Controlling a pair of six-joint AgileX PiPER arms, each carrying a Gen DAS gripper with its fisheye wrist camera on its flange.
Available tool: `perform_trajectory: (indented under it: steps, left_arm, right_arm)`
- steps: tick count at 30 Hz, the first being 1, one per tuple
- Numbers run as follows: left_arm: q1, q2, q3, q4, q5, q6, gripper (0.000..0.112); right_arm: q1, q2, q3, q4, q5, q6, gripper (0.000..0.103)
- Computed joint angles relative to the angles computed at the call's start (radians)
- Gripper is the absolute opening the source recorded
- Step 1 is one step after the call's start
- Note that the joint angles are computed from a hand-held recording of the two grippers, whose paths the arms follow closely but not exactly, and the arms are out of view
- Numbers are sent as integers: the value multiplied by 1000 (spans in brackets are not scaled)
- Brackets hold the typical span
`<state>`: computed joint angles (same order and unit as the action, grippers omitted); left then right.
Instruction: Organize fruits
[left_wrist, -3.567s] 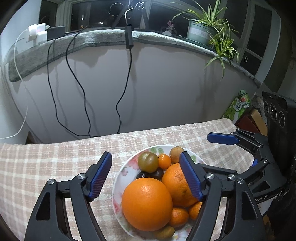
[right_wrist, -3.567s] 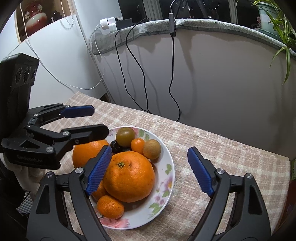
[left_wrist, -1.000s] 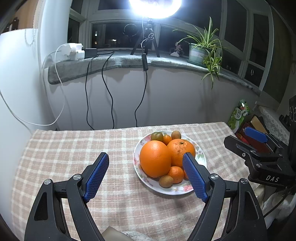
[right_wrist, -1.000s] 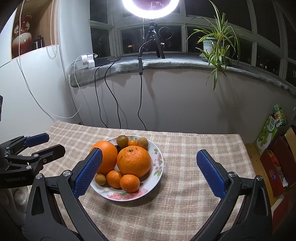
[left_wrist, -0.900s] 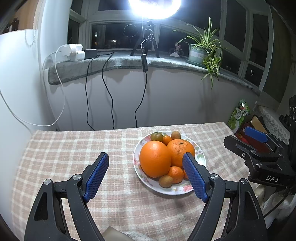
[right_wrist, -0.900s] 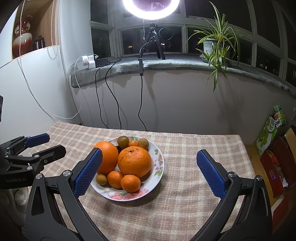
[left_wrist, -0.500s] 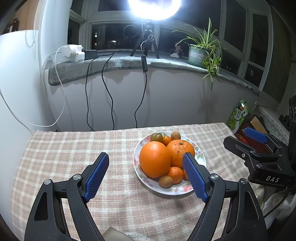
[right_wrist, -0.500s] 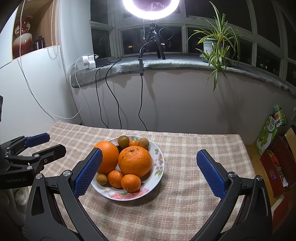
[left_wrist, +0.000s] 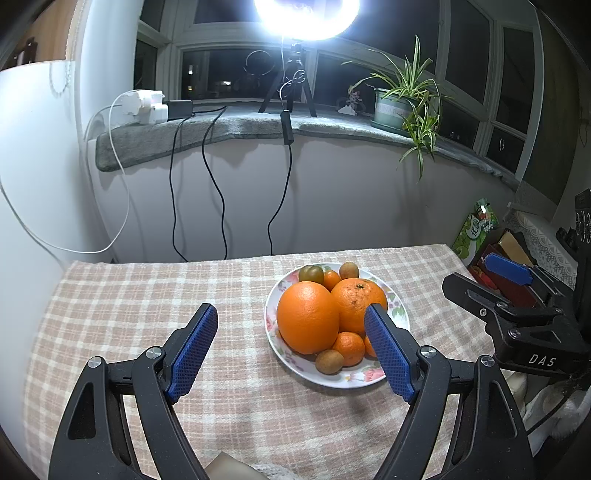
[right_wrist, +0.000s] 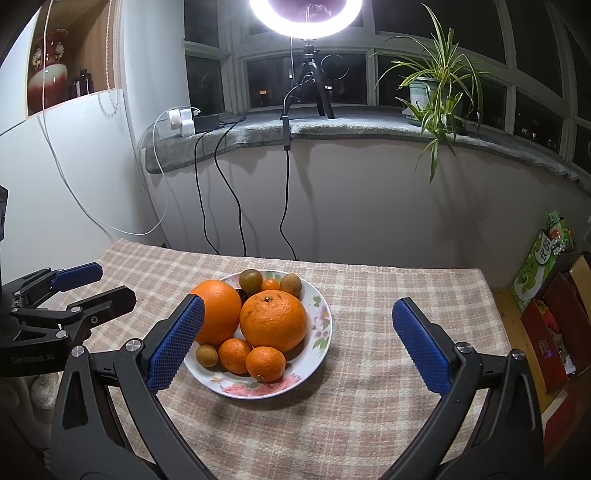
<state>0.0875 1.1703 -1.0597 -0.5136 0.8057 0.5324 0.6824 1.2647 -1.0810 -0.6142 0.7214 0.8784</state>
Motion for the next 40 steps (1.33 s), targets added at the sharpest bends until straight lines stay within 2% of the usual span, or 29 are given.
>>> perform_trajectory:
  steps: [40]
  left_arm:
    - [10, -2, -2, -29, 9, 28, 82]
  right_arm:
    - [4, 4, 10, 11, -5, 12, 103]
